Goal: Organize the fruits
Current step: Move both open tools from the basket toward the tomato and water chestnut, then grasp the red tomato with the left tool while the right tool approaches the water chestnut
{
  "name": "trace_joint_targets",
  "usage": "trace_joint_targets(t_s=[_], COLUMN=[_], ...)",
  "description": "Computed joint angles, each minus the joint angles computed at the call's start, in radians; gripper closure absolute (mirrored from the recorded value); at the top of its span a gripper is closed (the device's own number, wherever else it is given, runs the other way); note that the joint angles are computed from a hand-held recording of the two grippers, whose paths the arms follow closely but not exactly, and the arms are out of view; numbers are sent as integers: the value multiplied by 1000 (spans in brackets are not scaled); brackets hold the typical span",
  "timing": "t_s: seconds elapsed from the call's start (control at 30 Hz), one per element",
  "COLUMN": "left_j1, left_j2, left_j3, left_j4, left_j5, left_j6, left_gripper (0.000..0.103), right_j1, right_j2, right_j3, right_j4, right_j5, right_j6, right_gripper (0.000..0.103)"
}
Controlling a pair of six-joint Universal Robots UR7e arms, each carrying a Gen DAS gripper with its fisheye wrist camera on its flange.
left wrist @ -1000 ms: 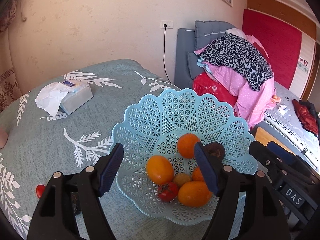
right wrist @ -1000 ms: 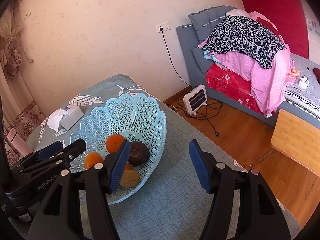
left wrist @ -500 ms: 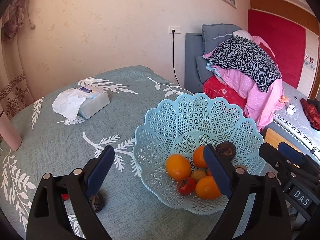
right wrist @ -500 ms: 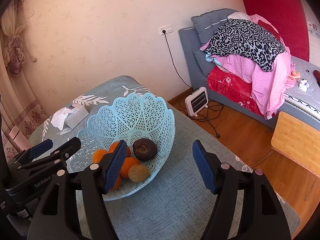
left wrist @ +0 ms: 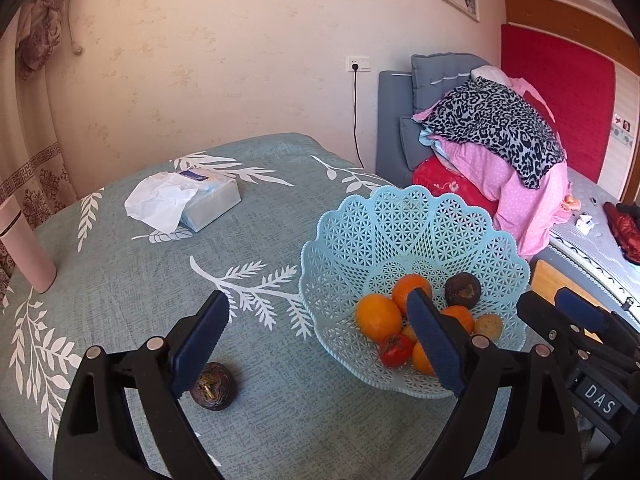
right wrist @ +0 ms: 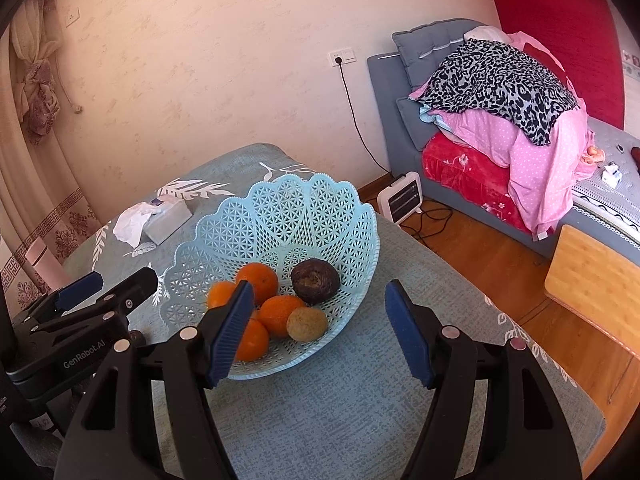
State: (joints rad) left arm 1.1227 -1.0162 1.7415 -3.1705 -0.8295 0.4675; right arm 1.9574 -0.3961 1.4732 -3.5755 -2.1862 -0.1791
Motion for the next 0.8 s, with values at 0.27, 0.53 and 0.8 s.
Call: trace_joint_targets(t_s=[0.27,0.53,0.8], left_j1=[20,55,113], left_j2=[-44,-87,-115], left_j3=[14,10,-26], left_j4=[13,18,58], left_j5=[1,20,36], left_j6=[-14,-20,-65], left_gripper=[14,14,13], right_j1=[22,45,62], right_j2=[24,51,81], right_j3=[-26,-61,-98], right_j4=[43,100,168], right_j5=[9,29,55], right_j6=[-8,-20,-29], right_gripper=[33,29,28])
